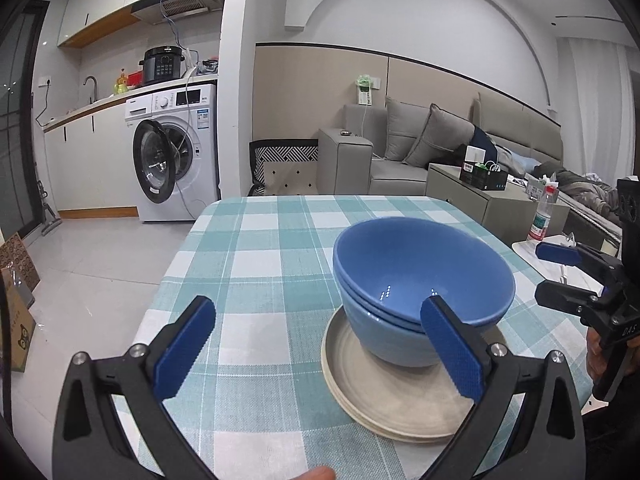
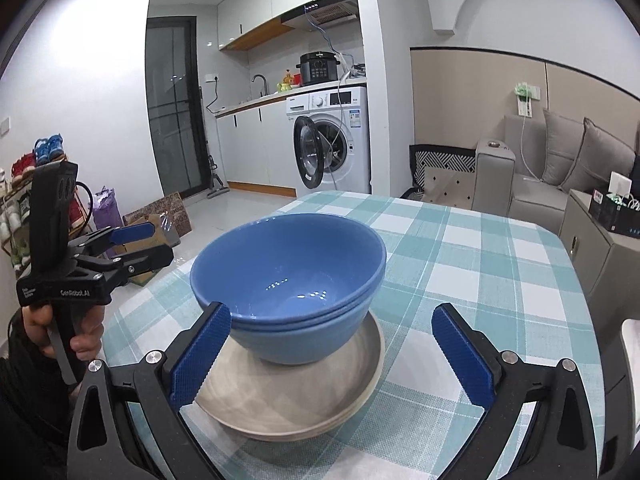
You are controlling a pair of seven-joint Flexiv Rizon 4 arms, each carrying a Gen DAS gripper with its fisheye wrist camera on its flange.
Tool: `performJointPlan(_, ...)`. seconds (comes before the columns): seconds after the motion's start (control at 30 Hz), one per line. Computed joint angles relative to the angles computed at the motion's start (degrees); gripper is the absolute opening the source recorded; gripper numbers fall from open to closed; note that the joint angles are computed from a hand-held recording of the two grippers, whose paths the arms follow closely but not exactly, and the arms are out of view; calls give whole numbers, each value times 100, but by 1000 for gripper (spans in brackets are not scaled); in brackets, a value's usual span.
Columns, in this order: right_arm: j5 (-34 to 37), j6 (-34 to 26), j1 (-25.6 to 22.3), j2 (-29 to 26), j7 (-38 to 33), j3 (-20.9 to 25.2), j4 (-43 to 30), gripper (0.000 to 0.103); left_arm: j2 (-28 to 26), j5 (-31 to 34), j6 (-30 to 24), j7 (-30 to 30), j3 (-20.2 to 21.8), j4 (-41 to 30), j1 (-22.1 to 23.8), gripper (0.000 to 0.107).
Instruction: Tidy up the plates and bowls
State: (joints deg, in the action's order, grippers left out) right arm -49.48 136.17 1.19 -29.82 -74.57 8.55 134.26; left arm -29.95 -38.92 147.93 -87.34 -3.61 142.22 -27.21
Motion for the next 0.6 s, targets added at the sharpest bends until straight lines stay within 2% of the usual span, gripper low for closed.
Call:
performJointPlan(0.17, 330, 464, 98, -143, -438, 9, 246, 102, -223, -38, 283, -157, -8, 4, -63, 103)
performJointPlan(0.33, 666, 807, 274, -256, -963, -3, 455, 102, -468, -127, 542, -69, -34, -47, -183, 103)
performJointPlan(0.43, 542, 1022, 200, -345, -994, 29, 538, 102, -641, -262, 754, -72, -71, -115, -270, 103)
performJointPlan(0.6, 619, 1233, 274, -439, -1167, 16, 633, 102, -783, -132, 838, -129, -137, -185, -215, 103)
